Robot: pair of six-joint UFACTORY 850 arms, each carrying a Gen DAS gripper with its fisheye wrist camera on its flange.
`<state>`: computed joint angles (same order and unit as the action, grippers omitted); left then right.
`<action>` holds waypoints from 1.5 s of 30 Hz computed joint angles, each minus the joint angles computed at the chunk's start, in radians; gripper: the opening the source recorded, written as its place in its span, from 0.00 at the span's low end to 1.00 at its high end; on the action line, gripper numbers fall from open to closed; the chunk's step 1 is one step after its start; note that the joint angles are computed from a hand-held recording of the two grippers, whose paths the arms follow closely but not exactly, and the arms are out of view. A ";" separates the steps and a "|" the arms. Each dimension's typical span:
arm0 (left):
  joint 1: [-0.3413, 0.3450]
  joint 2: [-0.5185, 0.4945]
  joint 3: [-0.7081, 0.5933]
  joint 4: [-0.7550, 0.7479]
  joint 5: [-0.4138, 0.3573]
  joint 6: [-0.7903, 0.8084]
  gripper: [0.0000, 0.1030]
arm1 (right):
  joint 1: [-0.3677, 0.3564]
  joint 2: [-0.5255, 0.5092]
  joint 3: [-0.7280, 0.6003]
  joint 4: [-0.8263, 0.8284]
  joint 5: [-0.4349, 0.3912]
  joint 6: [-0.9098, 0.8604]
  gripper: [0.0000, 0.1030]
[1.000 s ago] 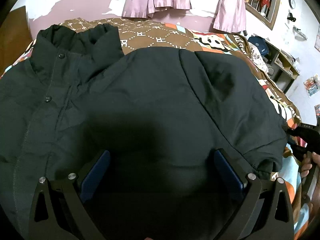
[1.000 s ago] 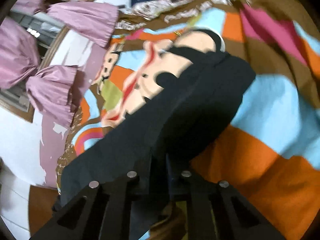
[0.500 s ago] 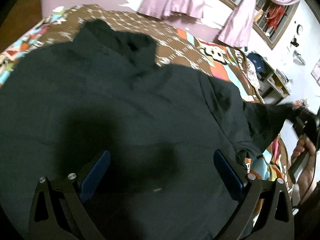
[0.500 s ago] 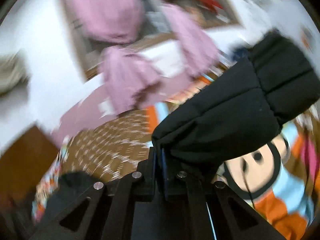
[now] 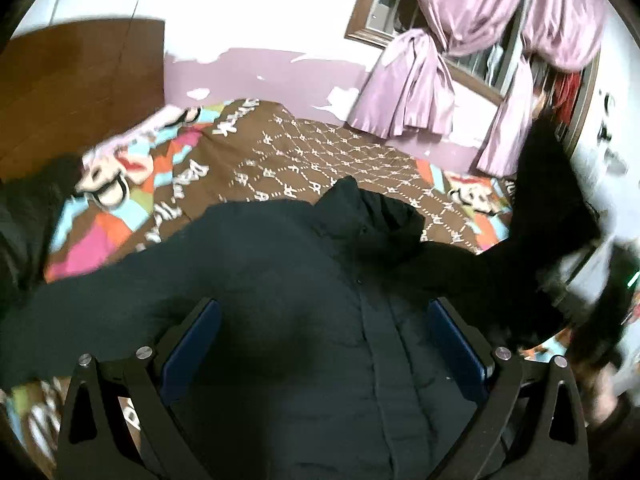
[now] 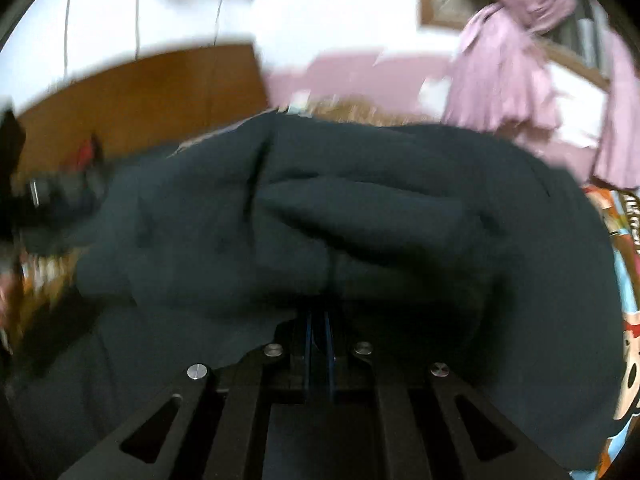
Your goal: Fold large clothes
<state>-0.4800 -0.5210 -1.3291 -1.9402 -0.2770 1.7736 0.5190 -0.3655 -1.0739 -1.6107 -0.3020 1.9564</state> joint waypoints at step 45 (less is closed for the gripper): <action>-0.008 -0.050 -0.028 -0.078 0.125 0.324 0.02 | 0.014 0.029 0.059 0.007 -0.319 0.331 0.74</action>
